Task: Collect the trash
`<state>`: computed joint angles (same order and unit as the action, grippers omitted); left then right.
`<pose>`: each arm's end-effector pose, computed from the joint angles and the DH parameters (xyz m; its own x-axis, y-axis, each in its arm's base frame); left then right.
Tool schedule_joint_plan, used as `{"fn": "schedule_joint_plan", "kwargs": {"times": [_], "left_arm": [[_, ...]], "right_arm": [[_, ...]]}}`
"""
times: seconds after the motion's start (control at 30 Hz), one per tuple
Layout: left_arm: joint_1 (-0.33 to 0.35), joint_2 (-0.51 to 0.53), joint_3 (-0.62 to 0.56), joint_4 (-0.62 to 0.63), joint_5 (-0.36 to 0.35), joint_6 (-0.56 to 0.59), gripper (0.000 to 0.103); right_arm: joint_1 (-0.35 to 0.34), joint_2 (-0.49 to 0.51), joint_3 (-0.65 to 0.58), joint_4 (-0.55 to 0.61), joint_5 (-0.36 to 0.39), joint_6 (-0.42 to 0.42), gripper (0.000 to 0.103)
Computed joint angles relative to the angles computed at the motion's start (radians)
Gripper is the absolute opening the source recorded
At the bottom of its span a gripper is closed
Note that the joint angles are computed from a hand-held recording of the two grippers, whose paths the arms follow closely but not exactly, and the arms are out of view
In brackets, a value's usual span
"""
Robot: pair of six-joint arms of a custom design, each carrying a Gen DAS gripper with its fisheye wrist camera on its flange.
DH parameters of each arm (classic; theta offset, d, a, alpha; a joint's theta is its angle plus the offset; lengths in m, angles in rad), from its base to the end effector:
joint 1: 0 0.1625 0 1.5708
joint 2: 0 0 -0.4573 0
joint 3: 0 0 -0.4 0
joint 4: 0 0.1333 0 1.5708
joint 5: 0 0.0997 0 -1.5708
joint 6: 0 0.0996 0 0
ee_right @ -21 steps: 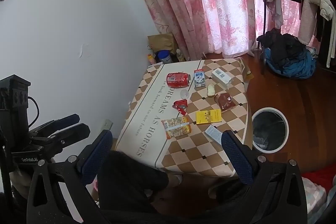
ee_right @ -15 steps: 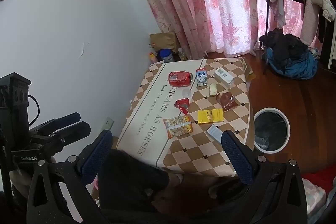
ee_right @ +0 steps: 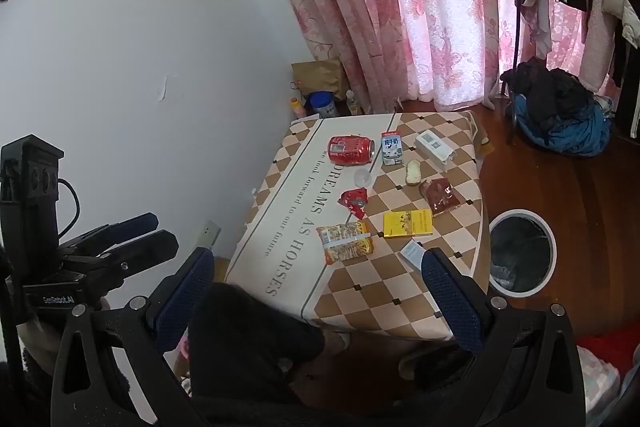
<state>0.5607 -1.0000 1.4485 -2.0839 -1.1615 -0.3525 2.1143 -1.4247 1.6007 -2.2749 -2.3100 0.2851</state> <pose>-0.5118 -0.5256 0.2891 -0.7700 0.5331 -0.3504 0.6172 0.7616 -0.1977 0.3585 -0.4653 0.5316 -0.9011 0.1200 0.4167 -0.2014 0.7352 -0.6472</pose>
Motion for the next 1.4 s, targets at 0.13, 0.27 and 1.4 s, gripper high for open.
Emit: {"fn": "schedule_joint_plan", "kwargs": {"times": [0.13,0.27,1.4], "left_arm": [[0.001,-0.004,0.003,-0.002,0.000,0.001,0.103],[0.003,-0.008,0.011,-0.010,-0.002,0.006,0.103],[-0.001,-0.009,0.010,-0.008,-0.005,0.010,0.103]], "right_arm": [[0.000,0.003,-0.002,-0.001,-0.001,0.000,0.103],[0.001,0.005,-0.003,0.000,-0.003,0.001,0.103],[0.009,0.005,-0.015,0.021,-0.005,0.010,0.103]]}}
